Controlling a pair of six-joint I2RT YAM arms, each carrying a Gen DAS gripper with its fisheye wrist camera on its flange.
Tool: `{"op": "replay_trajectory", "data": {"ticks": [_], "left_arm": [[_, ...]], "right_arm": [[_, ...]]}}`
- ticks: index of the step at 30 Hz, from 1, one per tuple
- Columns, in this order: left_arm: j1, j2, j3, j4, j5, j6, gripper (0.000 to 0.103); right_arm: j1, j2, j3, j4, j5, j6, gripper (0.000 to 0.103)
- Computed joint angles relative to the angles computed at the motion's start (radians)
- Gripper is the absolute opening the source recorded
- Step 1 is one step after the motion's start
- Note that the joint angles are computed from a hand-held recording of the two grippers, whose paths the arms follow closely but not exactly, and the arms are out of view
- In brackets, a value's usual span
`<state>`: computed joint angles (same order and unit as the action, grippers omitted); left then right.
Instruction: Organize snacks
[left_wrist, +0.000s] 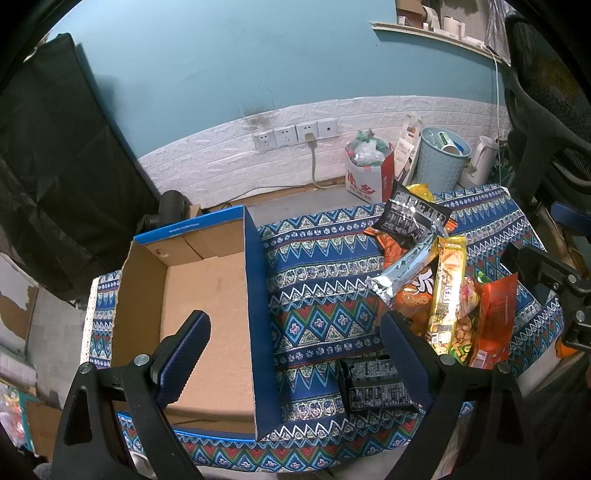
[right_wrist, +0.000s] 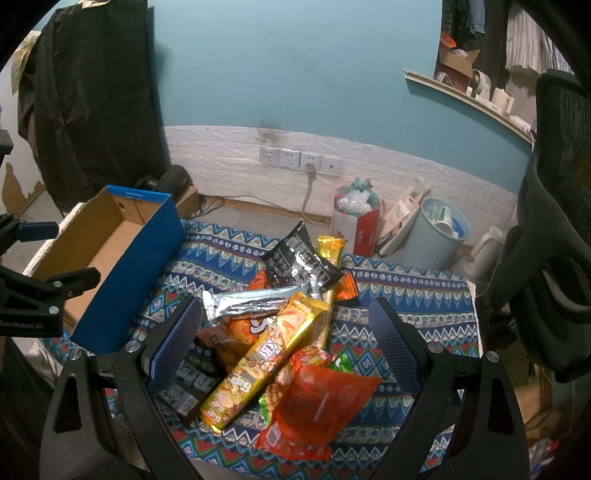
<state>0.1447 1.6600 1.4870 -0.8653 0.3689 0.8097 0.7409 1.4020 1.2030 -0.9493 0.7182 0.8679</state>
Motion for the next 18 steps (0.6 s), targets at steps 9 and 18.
{"op": "replay_trajectory", "data": {"ticks": [9, 18], "left_arm": [[0.000, 0.000, -0.003, -0.003, -0.003, 0.001, 0.094], [-0.009, 0.010, 0.012, -0.021, -0.013, -0.003, 0.094]], "right_arm": [[-0.002, -0.001, -0.001, 0.000, -0.001, -0.001, 0.090], [-0.003, -0.002, -0.004, 0.002, -0.004, -0.001, 0.090]]}}
